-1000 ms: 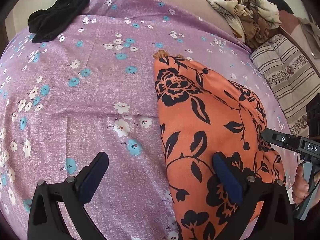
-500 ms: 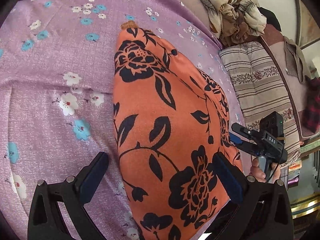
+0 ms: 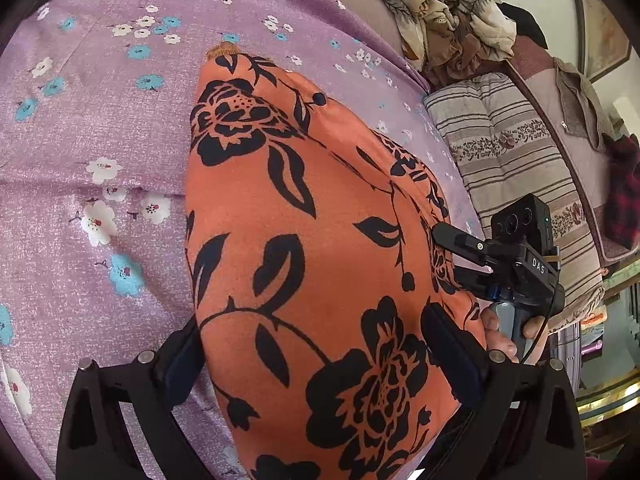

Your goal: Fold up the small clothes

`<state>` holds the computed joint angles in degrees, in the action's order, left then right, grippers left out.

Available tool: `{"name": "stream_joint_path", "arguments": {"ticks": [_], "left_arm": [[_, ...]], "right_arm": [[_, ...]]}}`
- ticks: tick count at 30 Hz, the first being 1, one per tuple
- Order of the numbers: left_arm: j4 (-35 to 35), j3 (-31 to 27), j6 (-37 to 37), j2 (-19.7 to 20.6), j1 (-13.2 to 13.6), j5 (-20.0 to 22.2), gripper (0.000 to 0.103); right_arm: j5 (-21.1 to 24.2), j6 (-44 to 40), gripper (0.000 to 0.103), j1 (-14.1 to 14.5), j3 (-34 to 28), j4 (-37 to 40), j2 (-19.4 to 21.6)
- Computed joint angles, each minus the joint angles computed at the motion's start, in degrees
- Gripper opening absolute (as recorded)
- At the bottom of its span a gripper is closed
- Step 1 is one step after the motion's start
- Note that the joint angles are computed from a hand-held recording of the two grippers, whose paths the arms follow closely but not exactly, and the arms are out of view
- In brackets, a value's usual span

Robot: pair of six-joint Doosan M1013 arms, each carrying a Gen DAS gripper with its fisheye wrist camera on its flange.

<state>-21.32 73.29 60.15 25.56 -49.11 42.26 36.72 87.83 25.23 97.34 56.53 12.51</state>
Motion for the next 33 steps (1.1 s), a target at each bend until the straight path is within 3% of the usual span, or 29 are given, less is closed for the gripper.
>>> {"name": "stream_joint_path", "arguments": {"ticks": [4,8,11,15,18,23,29,33], "left_arm": [[4.0,-0.5,-1.9,-0.1,-0.4,1.6,0.092],[10.5,-2.3,-4.6,0.5,-1.5,4.1,0.079],[13.2,-2.9,-5.6,0.5,-1.9,4.8,0.071],[16.0,-3.4,-6.6,0.6,-2.5,5.8,0.069],[15.7,-3.9,-6.8,1.2,-2.5,6.8,0.077],[15.1,-4.6,-6.8,1.8,-2.6,7.2,0.078],[23.0,-5.9,-8.5,1.7,-4.5,8.5,0.057],[26.1,-6.1,-9.7,1.3,-5.2,9.2,0.053]], "right_arm": [[-1.4,1.3,0.074,1.3,-1.2,-2.9,0.6],[-1.6,2.4,0.053,2.0,-1.8,-6.4,0.6],[-2.6,4.6,0.046,2.9,-2.5,-10.8,0.4],[-2.1,8.6,0.046,3.4,-3.2,-15.5,0.5],[-1.8,8.6,0.046,3.2,-3.1,-14.2,0.9],[-2.3,8.2,0.045,3.1,-2.6,-13.5,0.7],[-4.2,12.1,0.044,4.5,-3.1,-20.3,0.0],[-5.7,13.7,0.042,5.1,-3.6,-23.1,-0.5]]}}
